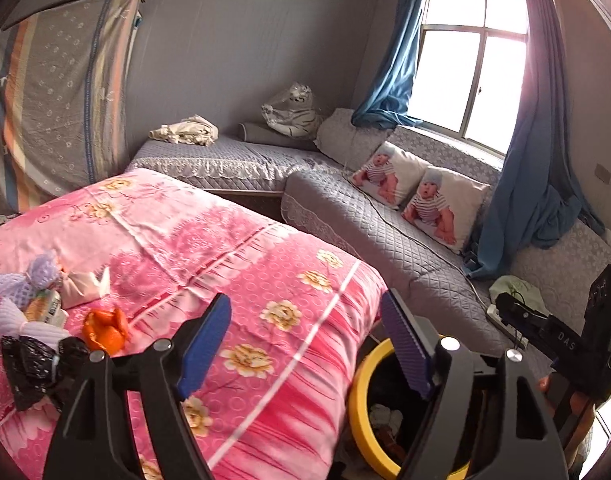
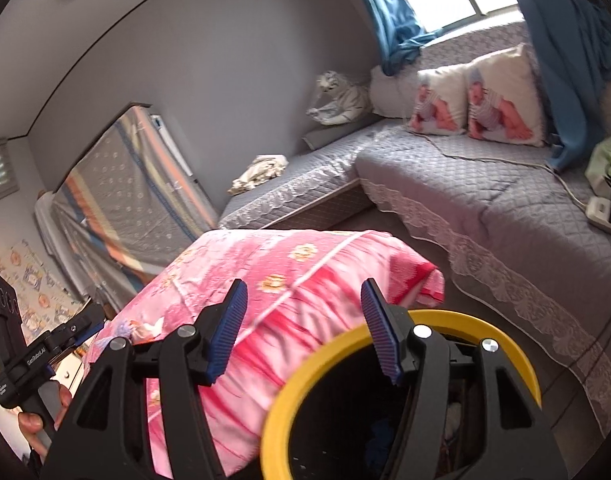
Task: Collect trash
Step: 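Move both tools back to the bed toward the remaining black bag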
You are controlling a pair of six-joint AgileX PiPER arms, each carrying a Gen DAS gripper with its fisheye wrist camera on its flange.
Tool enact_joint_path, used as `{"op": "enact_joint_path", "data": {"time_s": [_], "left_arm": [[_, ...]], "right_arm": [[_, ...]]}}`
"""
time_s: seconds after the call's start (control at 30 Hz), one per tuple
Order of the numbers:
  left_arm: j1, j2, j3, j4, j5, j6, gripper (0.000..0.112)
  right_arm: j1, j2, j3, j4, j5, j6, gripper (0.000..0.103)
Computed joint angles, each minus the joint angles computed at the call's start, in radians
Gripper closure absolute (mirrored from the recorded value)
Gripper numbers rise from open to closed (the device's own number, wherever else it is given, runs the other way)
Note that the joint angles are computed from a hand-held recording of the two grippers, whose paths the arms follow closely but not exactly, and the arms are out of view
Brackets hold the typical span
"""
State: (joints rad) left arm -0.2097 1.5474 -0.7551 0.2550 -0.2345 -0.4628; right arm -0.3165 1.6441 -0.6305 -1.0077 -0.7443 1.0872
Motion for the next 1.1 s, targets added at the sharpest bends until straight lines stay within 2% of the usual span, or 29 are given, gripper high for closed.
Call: {"op": "enact_joint_path", "data": {"time_s": [0.17, 0.27, 0.4, 0.6, 0.7, 0.8, 1.1], "left_arm": [[0.121, -0.089, 0.054, 0.046, 0.015, -0.011, 0.035], [0.208, -0.128, 0.088, 0.121, 0.010, -0.048, 0.033], [0.342, -0.169, 0.127, 0.333, -0.008, -0.216, 0.030], [0.523, -0.192, 0.193, 0.486, -0.063, -0.307, 0.027], [0.616, -0.190, 0.221, 0.567, -0.112, -0.359, 0.027], [0.696, -0.166, 0.235, 0.643, -0.156, -0.411, 0.027], [0.785, -0.077, 0.244, 0.690, -0.227, -0.412, 0.027]], "right_arm": [[0.170, -0.024, -0.052, 0.036, 0.064, -0.004, 0.045], [0.277, -0.007, -0.109, 0.039, 0.104, 0.014, 0.045], [0.402, 0.056, -0.219, -0.009, 0.145, 0.070, 0.044], [0.558, 0.198, -0.449, -0.242, 0.213, 0.314, 0.043], [0.619, 0.256, -0.535, -0.309, 0.244, 0.364, 0.043], [0.670, 0.321, -0.632, -0.431, 0.275, 0.488, 0.043], [0.769, 0.492, -0.864, -0.736, 0.297, 0.822, 0.043]]}}
